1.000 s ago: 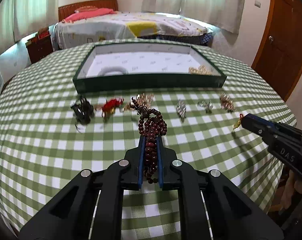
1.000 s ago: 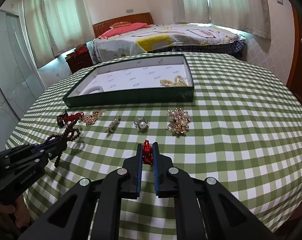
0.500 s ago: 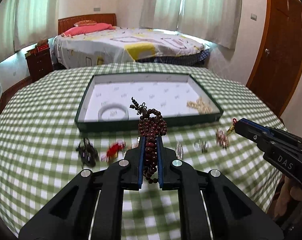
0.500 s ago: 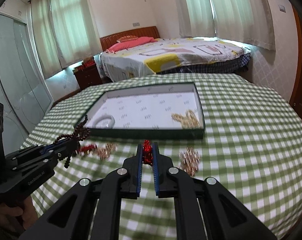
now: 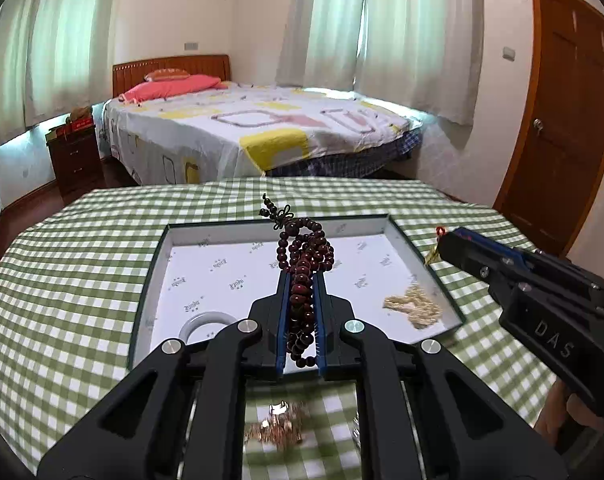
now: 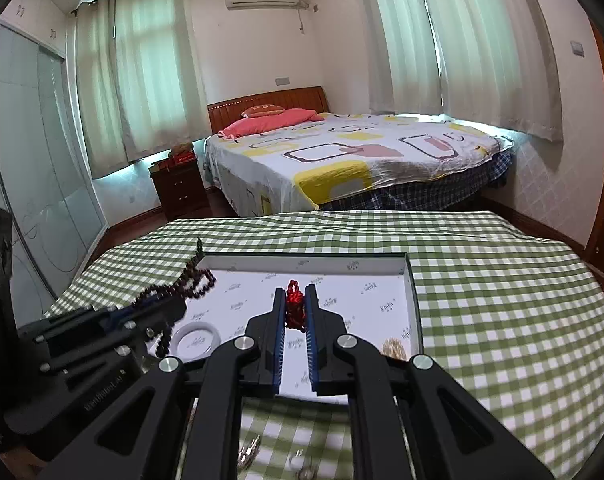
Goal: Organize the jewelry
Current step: 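Carry the beads into the tray with the left tool while the right tool releases the tassel there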
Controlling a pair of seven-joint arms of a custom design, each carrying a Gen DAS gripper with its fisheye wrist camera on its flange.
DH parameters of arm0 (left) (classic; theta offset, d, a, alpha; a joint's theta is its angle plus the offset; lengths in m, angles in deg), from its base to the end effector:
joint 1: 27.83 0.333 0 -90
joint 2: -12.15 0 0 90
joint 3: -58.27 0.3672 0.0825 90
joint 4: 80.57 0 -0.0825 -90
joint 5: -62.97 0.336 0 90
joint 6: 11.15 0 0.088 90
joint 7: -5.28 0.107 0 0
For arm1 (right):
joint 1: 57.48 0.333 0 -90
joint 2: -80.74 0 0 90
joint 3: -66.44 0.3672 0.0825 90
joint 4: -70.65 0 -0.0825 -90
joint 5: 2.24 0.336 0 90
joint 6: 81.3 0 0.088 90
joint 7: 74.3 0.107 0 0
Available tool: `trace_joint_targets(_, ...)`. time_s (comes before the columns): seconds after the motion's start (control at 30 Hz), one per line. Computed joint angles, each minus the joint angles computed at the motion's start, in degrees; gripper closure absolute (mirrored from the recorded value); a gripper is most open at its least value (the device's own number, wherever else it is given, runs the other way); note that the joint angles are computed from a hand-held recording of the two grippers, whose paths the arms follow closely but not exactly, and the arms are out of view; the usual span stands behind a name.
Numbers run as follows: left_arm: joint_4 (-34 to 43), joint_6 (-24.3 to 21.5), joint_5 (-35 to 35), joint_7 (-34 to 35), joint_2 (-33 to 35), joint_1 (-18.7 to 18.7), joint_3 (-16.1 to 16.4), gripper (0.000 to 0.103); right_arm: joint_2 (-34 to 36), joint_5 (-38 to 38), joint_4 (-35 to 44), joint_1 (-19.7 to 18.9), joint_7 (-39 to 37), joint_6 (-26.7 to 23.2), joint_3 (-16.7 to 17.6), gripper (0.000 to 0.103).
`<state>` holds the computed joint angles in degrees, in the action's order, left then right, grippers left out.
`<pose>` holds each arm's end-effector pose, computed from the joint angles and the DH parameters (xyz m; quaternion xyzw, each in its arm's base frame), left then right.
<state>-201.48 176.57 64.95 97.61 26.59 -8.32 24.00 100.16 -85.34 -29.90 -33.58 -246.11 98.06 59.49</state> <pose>0.5853 -0.1219 0.5154 -0.5446 0.6989 -0.3923 0.2470 0.5740 0.2770 0.5084 -0.6289 0.5945 -0.2605 0.4280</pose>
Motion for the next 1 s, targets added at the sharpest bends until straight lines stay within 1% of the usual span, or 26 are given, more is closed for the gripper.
trace_joint_targets(0.03, 0.97, -0.82, 0.03, -0.24, 0.74, -2.08, 2.13, 0.092, 1.19, 3.09, 0.43, -1.07, -2.97, 0.47, 0.87, 0.093)
trace_joint_targets(0.07, 2.4, -2.22, -0.05, -0.51, 1.93, -5.13, 5.16, 0.092, 2.01, 6.4, 0.39, -1.69, -6.07, 0.89, 1.41, 0.093)
trace_joint_targets(0.13, 3.92, -4.05, -0.64, -0.25, 3.47, -8.74, 8.72, 0.092, 3.79, 14.41, 0.08, -4.25, -14.23, 0.85, 4.39, 0.093)
trace_joint_targets(0.17, 4.43, -4.81, -1.11, 0.21, 4.02, -9.61, 9.53, 0.092, 4.8, 18.7, -0.04, -6.05, -18.87, 0.14, 6.82, 0.093)
trace_joint_targets(0.2, 5.35, -5.93, -1.35, 0.41, 4.93, -11.42, 11.26, 0.092, 5.46, 21.67, -0.11, -7.17, -22.12, -0.48, 8.41, 0.093)
trace_joint_targets(0.23, 5.68, -6.41, -1.81, 0.89, 5.27, -12.21, 11.99, 0.092, 6.38, 25.17, -0.17, -8.81, -26.03, -1.4, 10.7, 0.093)
trace_joint_targets(0.27, 6.28, -7.19, -2.05, 1.23, 5.87, -13.47, 13.19, 0.092, 6.8, 27.46, -0.25, -9.5, -28.39, -2.01, 11.86, 0.093)
trace_joint_targets(0.33, 7.18, -8.33, -2.89, 2.2, 6.72, -14.6, 14.27, 0.092, 7.83, 32.22, -0.35, -11.33, -33.31, -3.46, 14.66, 0.093)
trace_joint_targets(0.4, 8.02, -9.58, -3.56, 2.8, 7.47, -15.94, 15.58, 0.092, 8.59, 35.76, -0.19, -12.4, -37.04, -4.41, 16.41, 0.093)
trace_joint_targets(0.5, 9.32, -11.64, -4.98, 3.56, 8.42, -16.91, 16.51, 0.092, 9.51, 40.46, 0.09, -13.45, -41.94, -6.25, 18.48, 0.093)
trace_joint_targets(0.53, 9.76, -12.2, -5.32, 3.76, 8.71, -17.26, 16.92, 0.092, 9.81, 41.82, 0.2, -13.62, -43.23, -6.61, 18.89, 0.093)
trace_joint_targets(0.63, 10.76, -13.83, -5.93, 4.28, 9.19, -18.45, 18.09, 0.092, 10.07, 44.7, 0.18, -13.24, -46.04, -7.11, 18.69, 0.093)
trace_joint_targets(0.77, 11.4, -14.52, -6.56, 4.96, 9.56, -19.35, 18.99, 0.091, 10.11, 47.73, 0.13, -11.82, -48.73, -7.42, 17.31, 0.092)
trace_joint_targets(0.8, 11.37, -14.62, -6.86, 5.07, 9.58, -19.35, 18.95, 0.089, 10.1, 48.5, 0.09, -11.5, -49.4, -7.4, 17.01, 0.09)
trace_joint_targets(0.87, 11.42, -14.71, -7.42, 5.31, 9.6, -19.3, 18.9, 0.081, 10.24, 50.19, 0.18, -10.95, -50.84, -7.6, 16.59, 0.084)
trace_joint_targets(0.9, 11.51, -14.66, -7.46, 5.16, 9.67, -19.64, 19.24, 0.079, 10.26, 50.89, 0.11, -10.51, -51.28, -7.47, 16.11, 0.081)
trace_joint_targets(0.93, 11.67, -14.66, -7.46, 4.98, 9.76, -19.95, 19.57, 0.073, 10.14, 51.37, -0.12, -9.84, -51.48, -7.17, 15.3, 0.079)
trace_joint_targets(1.0, 11.48, -14.43, -7.64, 4.77, 9.7, -20.09, 19.76, 0.071, 10.06, 52.48, -0.31, -8.7, -52.24, -6.75, 14.06, 0.075)
